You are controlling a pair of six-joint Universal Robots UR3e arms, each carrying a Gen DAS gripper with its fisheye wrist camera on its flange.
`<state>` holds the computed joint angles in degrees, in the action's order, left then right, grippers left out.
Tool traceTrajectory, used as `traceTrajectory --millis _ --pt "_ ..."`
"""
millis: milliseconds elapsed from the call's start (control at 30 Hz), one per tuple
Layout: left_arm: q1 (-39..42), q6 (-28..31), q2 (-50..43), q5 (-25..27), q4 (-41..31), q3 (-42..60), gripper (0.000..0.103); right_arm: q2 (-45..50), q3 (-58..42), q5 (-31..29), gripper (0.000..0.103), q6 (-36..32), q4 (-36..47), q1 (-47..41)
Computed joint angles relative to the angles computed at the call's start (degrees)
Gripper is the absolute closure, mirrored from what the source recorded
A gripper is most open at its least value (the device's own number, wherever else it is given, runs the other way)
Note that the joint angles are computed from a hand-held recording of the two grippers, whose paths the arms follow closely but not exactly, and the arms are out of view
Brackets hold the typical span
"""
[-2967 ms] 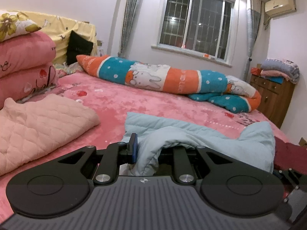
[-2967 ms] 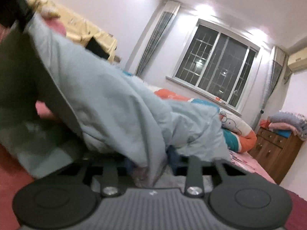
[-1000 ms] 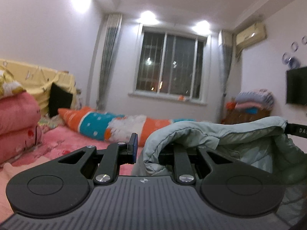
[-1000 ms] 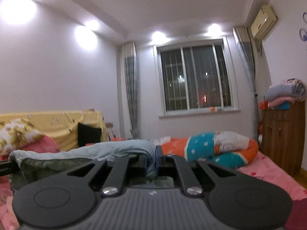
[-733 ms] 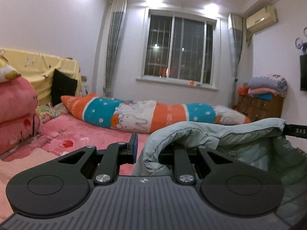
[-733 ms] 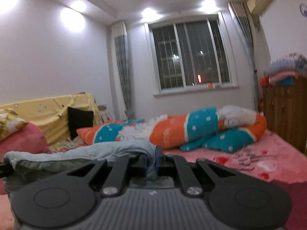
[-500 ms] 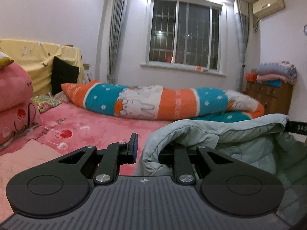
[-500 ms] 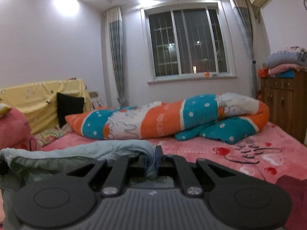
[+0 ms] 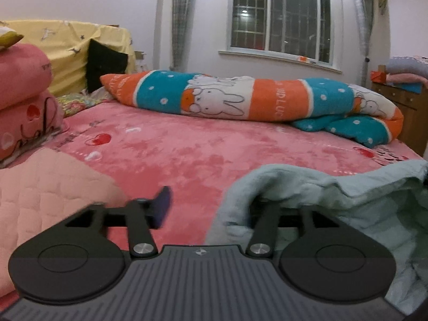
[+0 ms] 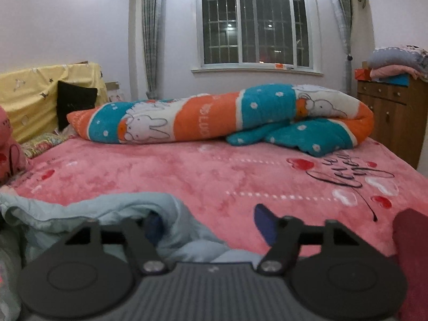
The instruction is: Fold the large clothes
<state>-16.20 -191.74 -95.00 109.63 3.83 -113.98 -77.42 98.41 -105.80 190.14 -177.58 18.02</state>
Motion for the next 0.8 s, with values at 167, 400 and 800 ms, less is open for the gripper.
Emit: traceTrajectory --millis 167,400,800 --pt "2.53 2.61 5.85 -2.36 -0.68 -4.21 0.006 -4.13 4.43 -0.59 0.022 -0.34 -1.04 0.28" --pt "2.46 7.10 14.76 -2.77 -5.72 -7.33 0.002 -7.54 3.81 -4.05 0.011 -0.84 2.26 1.24" --pt "-0.25 10.98 27.17 -4.18 -20.84 -11.00 0.000 -14.17 6.54 -3.60 0.006 -1.60 4.57 3.69"
